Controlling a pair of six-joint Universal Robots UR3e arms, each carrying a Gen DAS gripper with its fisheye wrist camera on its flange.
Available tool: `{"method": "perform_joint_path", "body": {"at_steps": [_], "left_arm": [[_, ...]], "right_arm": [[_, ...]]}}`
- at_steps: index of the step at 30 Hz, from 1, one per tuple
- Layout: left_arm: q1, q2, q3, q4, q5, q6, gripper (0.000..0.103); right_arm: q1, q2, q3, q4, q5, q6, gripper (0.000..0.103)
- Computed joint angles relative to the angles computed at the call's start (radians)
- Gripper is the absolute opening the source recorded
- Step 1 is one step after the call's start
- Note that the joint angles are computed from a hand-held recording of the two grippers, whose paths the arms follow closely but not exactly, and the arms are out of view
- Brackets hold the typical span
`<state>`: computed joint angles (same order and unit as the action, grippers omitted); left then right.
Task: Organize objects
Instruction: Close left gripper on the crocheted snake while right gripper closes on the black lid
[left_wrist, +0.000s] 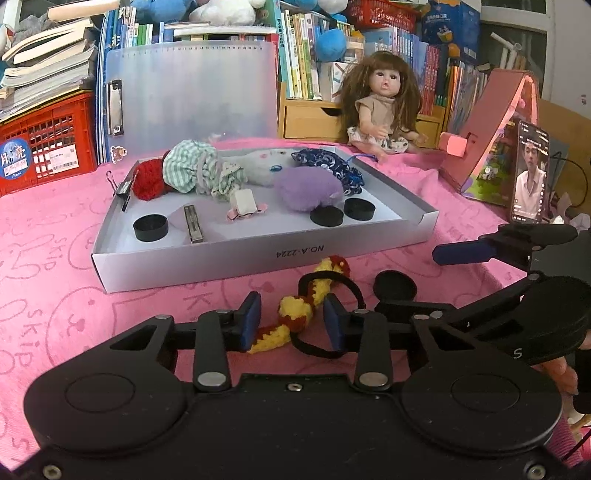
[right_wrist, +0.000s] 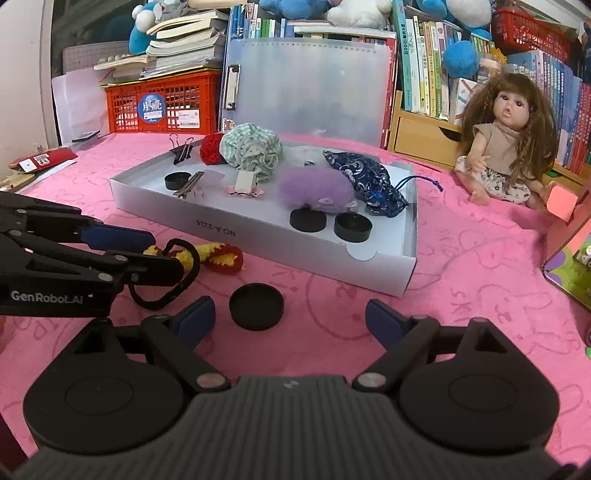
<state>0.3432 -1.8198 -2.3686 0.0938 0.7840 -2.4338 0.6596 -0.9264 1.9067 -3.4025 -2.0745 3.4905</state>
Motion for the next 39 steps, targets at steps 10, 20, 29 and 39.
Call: {"method": "perform_joint_path", "body": {"at_steps": [10, 20, 29, 39], "left_arm": [[0.006, 0.014, -0.024, 0.011, -0.005, -0.009, 0.019], [0.017, 0.059, -0.066, -0.004, -0.021, 0.003, 0.019], [0.021, 0.079, -0.077, 0.001, -0.020, -0.016, 0.019], [0.039, 0.104, -0.082, 0.006, -0.034, -0.046, 0.019]], "right_arm": [[-0.005, 0.003, 0.016, -0.046, 0.044, 0.003, 0.079], [0.024, 0.012, -0.015, -0.035, 0.036, -0.022, 0.053], [0.031, 0.017, -0.041, -0.017, 0.039, -0.022, 0.038], [0.045, 0.013, -0.055, -0.025, 0.011, -0.022, 0.036]]}}
